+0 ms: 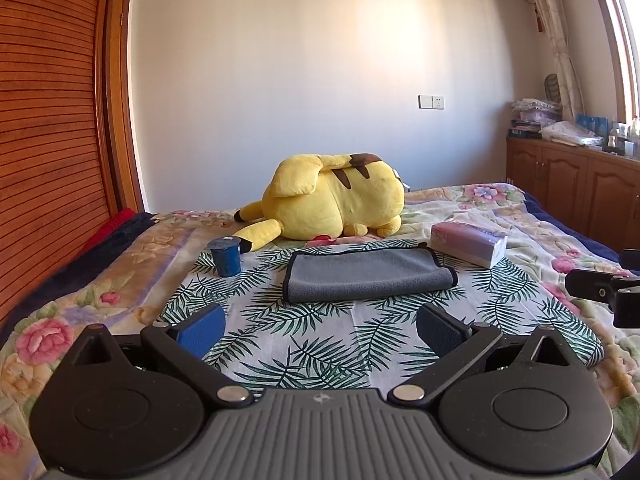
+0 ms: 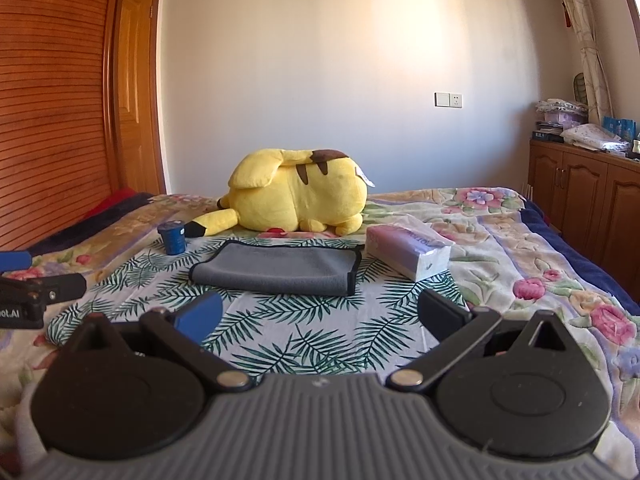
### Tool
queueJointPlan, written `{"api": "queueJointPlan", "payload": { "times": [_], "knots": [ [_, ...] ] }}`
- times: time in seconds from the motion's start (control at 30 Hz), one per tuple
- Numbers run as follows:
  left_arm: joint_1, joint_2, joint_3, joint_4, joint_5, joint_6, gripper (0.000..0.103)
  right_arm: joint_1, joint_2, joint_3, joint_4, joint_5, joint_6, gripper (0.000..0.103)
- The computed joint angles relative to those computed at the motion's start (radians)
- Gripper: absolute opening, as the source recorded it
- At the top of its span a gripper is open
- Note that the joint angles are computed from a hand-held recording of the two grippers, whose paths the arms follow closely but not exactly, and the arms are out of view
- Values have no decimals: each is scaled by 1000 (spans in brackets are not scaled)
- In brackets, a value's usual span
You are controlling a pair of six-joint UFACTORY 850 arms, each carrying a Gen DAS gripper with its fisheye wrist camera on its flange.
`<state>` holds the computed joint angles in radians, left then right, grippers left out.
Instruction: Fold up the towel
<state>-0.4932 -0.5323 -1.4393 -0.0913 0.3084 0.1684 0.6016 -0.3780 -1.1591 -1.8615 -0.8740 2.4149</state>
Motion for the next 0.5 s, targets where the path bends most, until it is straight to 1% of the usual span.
{"api": "queueJointPlan", "payload": {
  "times": [0.5],
  "knots": [
    [1, -3, -3, 0, 1, -1, 87, 0, -1, 0, 0, -1, 0, 103]
  ]
}}
